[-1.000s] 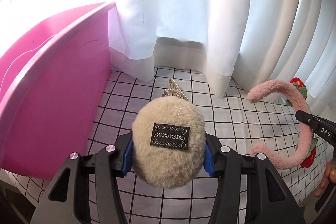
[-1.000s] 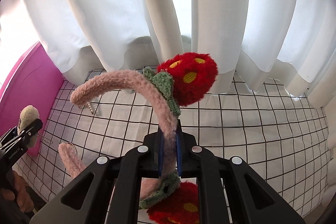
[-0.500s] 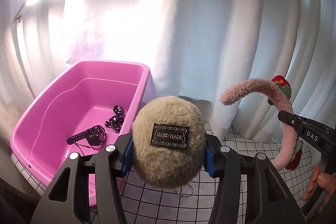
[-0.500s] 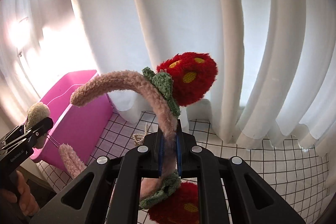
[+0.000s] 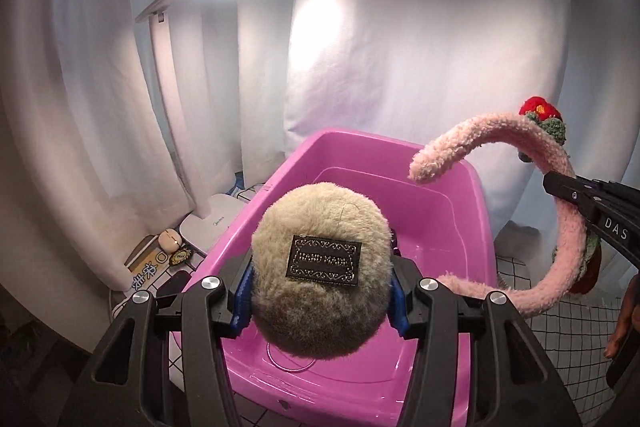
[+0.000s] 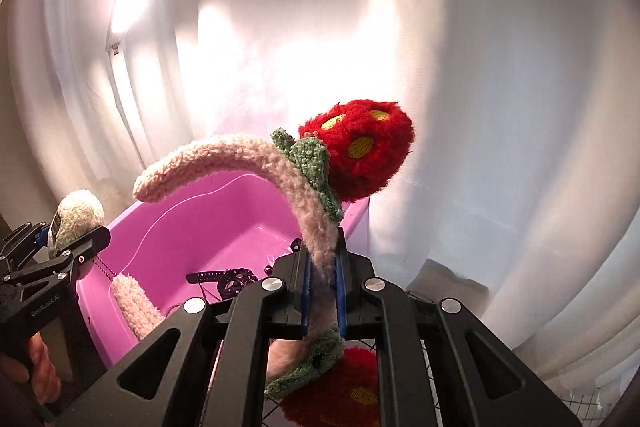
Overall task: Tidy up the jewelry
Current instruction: 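Carry the headband with the right tool while the left tool carries the fuzzy ball over the tub, then open the right tool dropping the headband while the left tool releases the fuzzy ball into the tub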
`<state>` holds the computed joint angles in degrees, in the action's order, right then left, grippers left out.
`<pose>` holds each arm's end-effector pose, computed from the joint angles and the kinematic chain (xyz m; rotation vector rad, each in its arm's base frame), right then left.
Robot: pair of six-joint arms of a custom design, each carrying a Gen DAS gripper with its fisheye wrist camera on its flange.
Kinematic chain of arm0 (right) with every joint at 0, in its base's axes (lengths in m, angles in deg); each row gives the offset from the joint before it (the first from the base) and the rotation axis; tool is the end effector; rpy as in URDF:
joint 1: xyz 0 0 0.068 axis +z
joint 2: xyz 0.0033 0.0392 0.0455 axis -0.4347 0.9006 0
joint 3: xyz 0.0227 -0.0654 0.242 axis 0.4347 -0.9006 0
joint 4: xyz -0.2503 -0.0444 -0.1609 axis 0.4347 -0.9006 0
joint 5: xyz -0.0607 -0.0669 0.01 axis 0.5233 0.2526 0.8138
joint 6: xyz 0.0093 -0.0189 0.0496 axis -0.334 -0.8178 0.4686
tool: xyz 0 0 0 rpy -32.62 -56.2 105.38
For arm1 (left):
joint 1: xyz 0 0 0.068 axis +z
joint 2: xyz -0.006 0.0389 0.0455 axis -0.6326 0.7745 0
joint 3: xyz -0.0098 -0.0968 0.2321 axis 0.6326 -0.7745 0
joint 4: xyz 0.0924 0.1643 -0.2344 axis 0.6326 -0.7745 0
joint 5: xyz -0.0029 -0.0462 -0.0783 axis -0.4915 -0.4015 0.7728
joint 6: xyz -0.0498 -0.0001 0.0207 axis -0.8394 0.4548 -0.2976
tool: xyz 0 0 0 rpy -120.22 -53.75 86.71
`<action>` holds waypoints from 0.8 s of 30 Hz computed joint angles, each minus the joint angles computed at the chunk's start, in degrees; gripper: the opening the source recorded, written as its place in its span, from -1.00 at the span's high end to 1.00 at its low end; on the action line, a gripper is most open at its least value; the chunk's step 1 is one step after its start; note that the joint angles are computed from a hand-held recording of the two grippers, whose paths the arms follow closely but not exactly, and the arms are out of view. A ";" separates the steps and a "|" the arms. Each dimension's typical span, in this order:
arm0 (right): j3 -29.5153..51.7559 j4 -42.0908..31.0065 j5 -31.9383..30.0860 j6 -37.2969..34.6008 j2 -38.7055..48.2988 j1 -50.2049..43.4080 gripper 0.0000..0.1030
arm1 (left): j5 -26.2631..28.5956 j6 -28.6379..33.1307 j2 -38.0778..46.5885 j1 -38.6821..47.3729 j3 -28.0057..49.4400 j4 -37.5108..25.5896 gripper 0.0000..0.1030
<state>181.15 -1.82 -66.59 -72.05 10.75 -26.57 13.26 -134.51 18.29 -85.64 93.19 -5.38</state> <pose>0.3972 0.0124 0.3941 -0.7929 2.1363 0.3611 0.2477 -0.2213 0.3716 -0.5542 2.1872 0.2542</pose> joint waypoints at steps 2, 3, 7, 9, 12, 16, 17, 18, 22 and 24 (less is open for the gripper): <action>0.31 0.33 2.90 0.37 1.26 3.55 0.81 | 1.70 0.40 -1.82 1.99 -3.32 0.86 0.02; 0.28 0.68 4.18 0.53 1.82 5.08 0.81 | 2.61 0.80 -2.84 2.83 -5.14 1.70 0.02; 1.70 0.81 9.07 1.31 5.37 10.04 0.81 | 4.76 3.26 -5.25 5.87 -10.26 4.91 -0.01; 3.47 0.34 11.59 1.95 7.91 11.90 0.81 | 5.62 4.16 -5.07 6.93 -11.21 5.71 -0.02; 6.03 -0.17 14.77 2.23 11.18 14.17 0.80 | 7.55 5.10 -5.04 8.10 -12.56 7.32 -0.08; 7.82 -0.14 19.44 2.00 13.25 16.71 0.10 | 7.75 4.93 -4.43 9.12 -12.62 6.82 -0.59; 7.03 0.86 20.29 1.65 12.89 16.89 0.00 | 7.21 4.87 -4.59 9.11 -12.82 6.78 -0.64; 6.47 1.65 20.76 1.58 12.50 17.03 -0.08 | 6.94 4.94 -4.86 9.13 -13.12 6.92 -0.67; 6.53 2.20 20.76 2.01 12.05 16.57 -0.12 | 7.15 4.44 -5.51 9.65 -13.88 6.90 -0.80; 7.90 1.65 20.38 2.46 12.72 15.98 -0.12 | 7.70 4.00 -6.04 9.94 -14.35 7.05 -0.82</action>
